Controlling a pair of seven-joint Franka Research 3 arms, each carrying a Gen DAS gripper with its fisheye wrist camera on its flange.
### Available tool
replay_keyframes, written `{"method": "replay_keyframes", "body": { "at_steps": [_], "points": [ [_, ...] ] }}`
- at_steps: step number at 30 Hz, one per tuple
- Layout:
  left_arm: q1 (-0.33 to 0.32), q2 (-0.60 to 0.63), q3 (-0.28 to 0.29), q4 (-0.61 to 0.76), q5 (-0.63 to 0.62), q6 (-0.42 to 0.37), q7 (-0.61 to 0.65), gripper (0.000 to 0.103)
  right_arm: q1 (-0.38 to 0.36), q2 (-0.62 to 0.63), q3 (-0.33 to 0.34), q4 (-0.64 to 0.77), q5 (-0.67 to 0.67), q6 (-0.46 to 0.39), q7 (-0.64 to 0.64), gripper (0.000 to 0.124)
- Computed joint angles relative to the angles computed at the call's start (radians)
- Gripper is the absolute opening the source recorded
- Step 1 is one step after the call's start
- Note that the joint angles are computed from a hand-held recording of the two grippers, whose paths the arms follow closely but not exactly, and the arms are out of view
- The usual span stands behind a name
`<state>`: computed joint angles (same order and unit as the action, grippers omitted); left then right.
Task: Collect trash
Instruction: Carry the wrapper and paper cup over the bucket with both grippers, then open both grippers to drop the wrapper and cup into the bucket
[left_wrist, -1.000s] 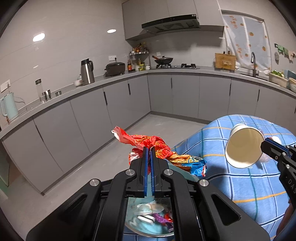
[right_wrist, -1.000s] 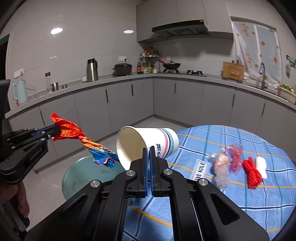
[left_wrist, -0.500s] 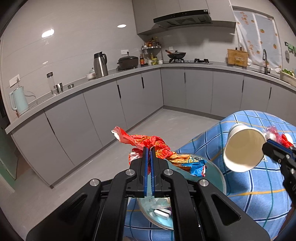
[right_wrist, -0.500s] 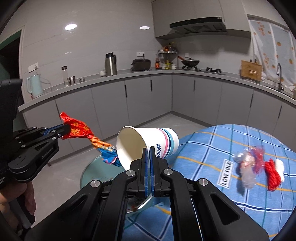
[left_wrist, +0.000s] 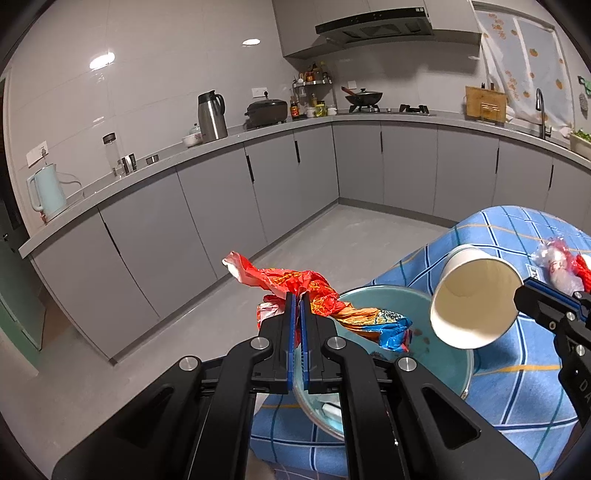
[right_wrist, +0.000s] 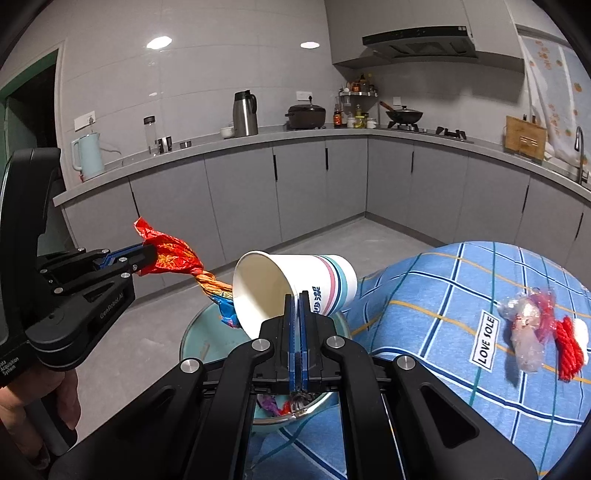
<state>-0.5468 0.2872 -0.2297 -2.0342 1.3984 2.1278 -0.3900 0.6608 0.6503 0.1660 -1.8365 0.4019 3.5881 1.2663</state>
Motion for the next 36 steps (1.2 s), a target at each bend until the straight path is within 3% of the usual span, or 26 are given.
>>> {"method": "replay_keyframes", "body": {
  "at_steps": [8, 16, 36],
  "points": [
    [0.004, 0.013, 0.002, 0.004, -0.016, 0.010, 0.012, 0.003, -0.016, 0.030, 0.021, 0.039, -0.050, -0.062, 0.015, 0.003],
    [0.005, 0.051, 0.017, 0.031, -0.030, 0.046, 0.037, 0.003, -0.006, 0.063, -0.008, 0.080, -0.047, -0.130, 0.032, 0.003],
    [-0.009, 0.104, 0.049, 0.067, -0.035, 0.132, 0.076, 0.006, -0.029, 0.107, -0.004, 0.113, -0.086, -0.183, 0.062, 0.004]
  ]
}}
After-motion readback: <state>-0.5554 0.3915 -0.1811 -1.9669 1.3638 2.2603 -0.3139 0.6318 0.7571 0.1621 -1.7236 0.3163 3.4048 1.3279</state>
